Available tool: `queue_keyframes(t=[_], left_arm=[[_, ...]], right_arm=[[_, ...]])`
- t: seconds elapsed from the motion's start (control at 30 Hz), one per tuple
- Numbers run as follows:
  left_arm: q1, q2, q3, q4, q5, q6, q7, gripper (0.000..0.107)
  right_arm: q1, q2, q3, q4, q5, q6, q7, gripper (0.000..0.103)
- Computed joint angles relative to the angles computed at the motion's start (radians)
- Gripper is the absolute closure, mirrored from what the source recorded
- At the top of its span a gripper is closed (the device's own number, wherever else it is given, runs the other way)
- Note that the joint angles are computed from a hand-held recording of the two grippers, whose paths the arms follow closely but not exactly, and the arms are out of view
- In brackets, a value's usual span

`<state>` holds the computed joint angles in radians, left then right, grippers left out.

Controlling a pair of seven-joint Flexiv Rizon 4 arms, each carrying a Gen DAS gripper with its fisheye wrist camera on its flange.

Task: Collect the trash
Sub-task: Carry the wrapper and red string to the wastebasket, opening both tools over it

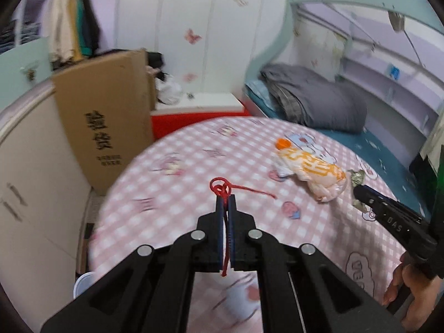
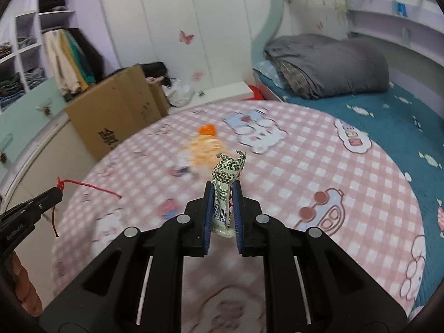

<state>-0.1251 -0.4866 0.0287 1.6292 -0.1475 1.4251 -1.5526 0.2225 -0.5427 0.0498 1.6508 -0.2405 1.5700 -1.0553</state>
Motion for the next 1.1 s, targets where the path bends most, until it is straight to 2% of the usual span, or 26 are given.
queue_keyframes(t=[0.03,0.07,0.13,0.17,0.23,0.3,0.43,0.53,0.7,0.9,0.97,1.1], left_arm=[[-0.002,0.029,0.013,0.039,0.006,0.026,-0.01,0.104],[-0.026,0.048,0.056,0.056,0.029,0.036,-0.04,0.104],[-0.09,0.09,0.163,0.091,0.098,0.039,-0.127,0.104],[-0.098,0.108,0.184,0.105,0.12,0.04,-0.157,0.104],[-0.142,0.147,0.267,0.132,0.201,0.027,-0.249,0.104],[-0.16,0.183,0.318,0.157,0.266,0.01,-0.328,0.104],[-0.19,0.25,0.411,0.202,0.435,-0.027,-0.485,0.104],[-0.152,0.304,0.422,0.268,0.492,-0.028,-0.538,0.104],[-0.067,0.356,0.427,0.344,0.55,-0.045,-0.593,0.104],[0.041,0.378,0.436,0.401,0.633,-0.09,-0.673,0.104],[0.094,0.374,0.426,0.429,0.613,-0.083,-0.661,0.104],[0.165,0.353,0.419,0.428,0.661,-0.118,-0.714,0.104]], right_arm=[[0.015,0.022,-0.006,0.024,-0.005,0.021,-0.003,0.089],[0.021,0.036,-0.004,0.039,-0.007,0.034,-0.006,0.089],[0.014,0.063,0.04,0.058,-0.008,0.048,-0.03,0.089],[0.011,0.071,0.059,0.064,-0.008,0.051,-0.041,0.089],[-0.03,0.079,0.157,0.061,0.002,0.043,-0.089,0.089],[-0.044,0.08,0.219,0.052,0.013,0.027,-0.131,0.089],[-0.089,0.049,0.412,0.007,0.06,-0.044,-0.271,0.089],[-0.071,0.025,0.484,-0.022,0.087,-0.095,-0.349,0.089],[0.002,-0.035,0.543,-0.092,0.125,-0.19,-0.442,0.089],[0.135,-0.121,0.533,-0.199,0.144,-0.302,-0.515,0.089],[0.176,-0.154,0.525,-0.241,0.156,-0.336,-0.533,0.089],[0.26,-0.243,0.499,-0.371,0.174,-0.428,-0.562,0.088]])
